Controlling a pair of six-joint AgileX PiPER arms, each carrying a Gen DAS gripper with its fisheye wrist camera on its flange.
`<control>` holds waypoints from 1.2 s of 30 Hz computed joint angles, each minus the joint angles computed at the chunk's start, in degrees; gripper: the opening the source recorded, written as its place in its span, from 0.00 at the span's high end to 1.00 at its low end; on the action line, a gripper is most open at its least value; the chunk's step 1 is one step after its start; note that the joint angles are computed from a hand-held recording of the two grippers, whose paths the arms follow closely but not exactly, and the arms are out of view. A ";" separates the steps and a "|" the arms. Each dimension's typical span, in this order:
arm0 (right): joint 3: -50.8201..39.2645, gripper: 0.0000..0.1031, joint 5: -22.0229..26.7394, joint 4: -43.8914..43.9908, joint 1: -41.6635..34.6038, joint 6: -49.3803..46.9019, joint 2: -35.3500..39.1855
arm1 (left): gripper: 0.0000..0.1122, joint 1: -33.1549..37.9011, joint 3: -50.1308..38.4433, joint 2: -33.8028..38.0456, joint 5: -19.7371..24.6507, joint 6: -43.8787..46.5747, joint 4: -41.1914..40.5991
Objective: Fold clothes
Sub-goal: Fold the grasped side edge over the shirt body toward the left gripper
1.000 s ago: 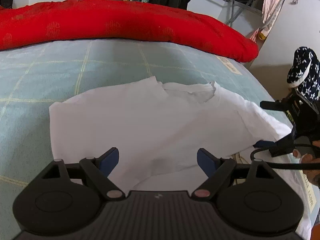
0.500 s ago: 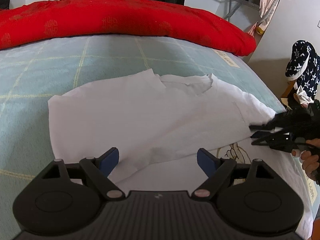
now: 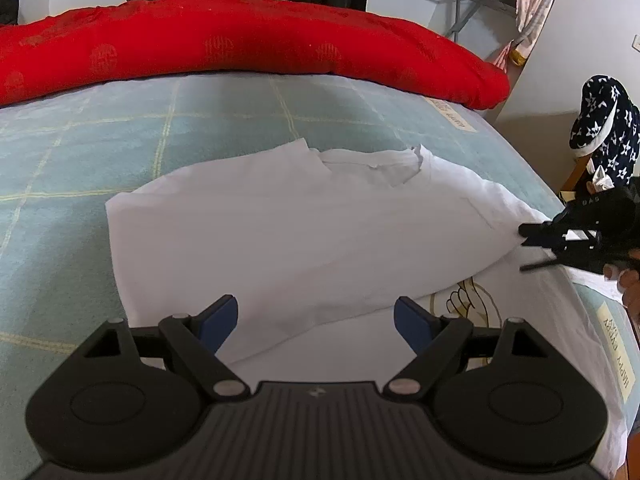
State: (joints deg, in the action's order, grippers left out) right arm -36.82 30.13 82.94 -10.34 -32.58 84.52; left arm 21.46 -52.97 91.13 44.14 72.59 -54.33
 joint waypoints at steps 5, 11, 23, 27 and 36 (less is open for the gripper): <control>-1.71 0.87 -2.08 -15.13 -0.60 12.31 -2.18 | 0.24 -0.14 0.31 -0.45 -1.28 1.23 -1.02; -7.87 0.74 -3.70 -39.05 8.49 27.25 -4.61 | 0.24 0.02 0.20 -0.61 0.08 6.81 -2.09; -32.95 0.47 -2.96 -74.94 33.46 31.18 18.24 | 0.24 -1.91 -0.92 5.25 2.51 18.42 1.68; -32.57 0.42 -0.41 -84.64 34.48 37.52 17.46 | 0.24 2.14 -0.95 2.99 2.86 15.64 6.85; -38.29 0.38 3.05 -80.77 37.63 34.70 18.42 | 0.24 6.18 -5.85 7.24 4.87 9.13 1.92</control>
State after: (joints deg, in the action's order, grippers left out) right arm -75.11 33.18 2.16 27.29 2.12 102.94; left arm 27.65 -58.82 98.37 49.01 81.72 -52.42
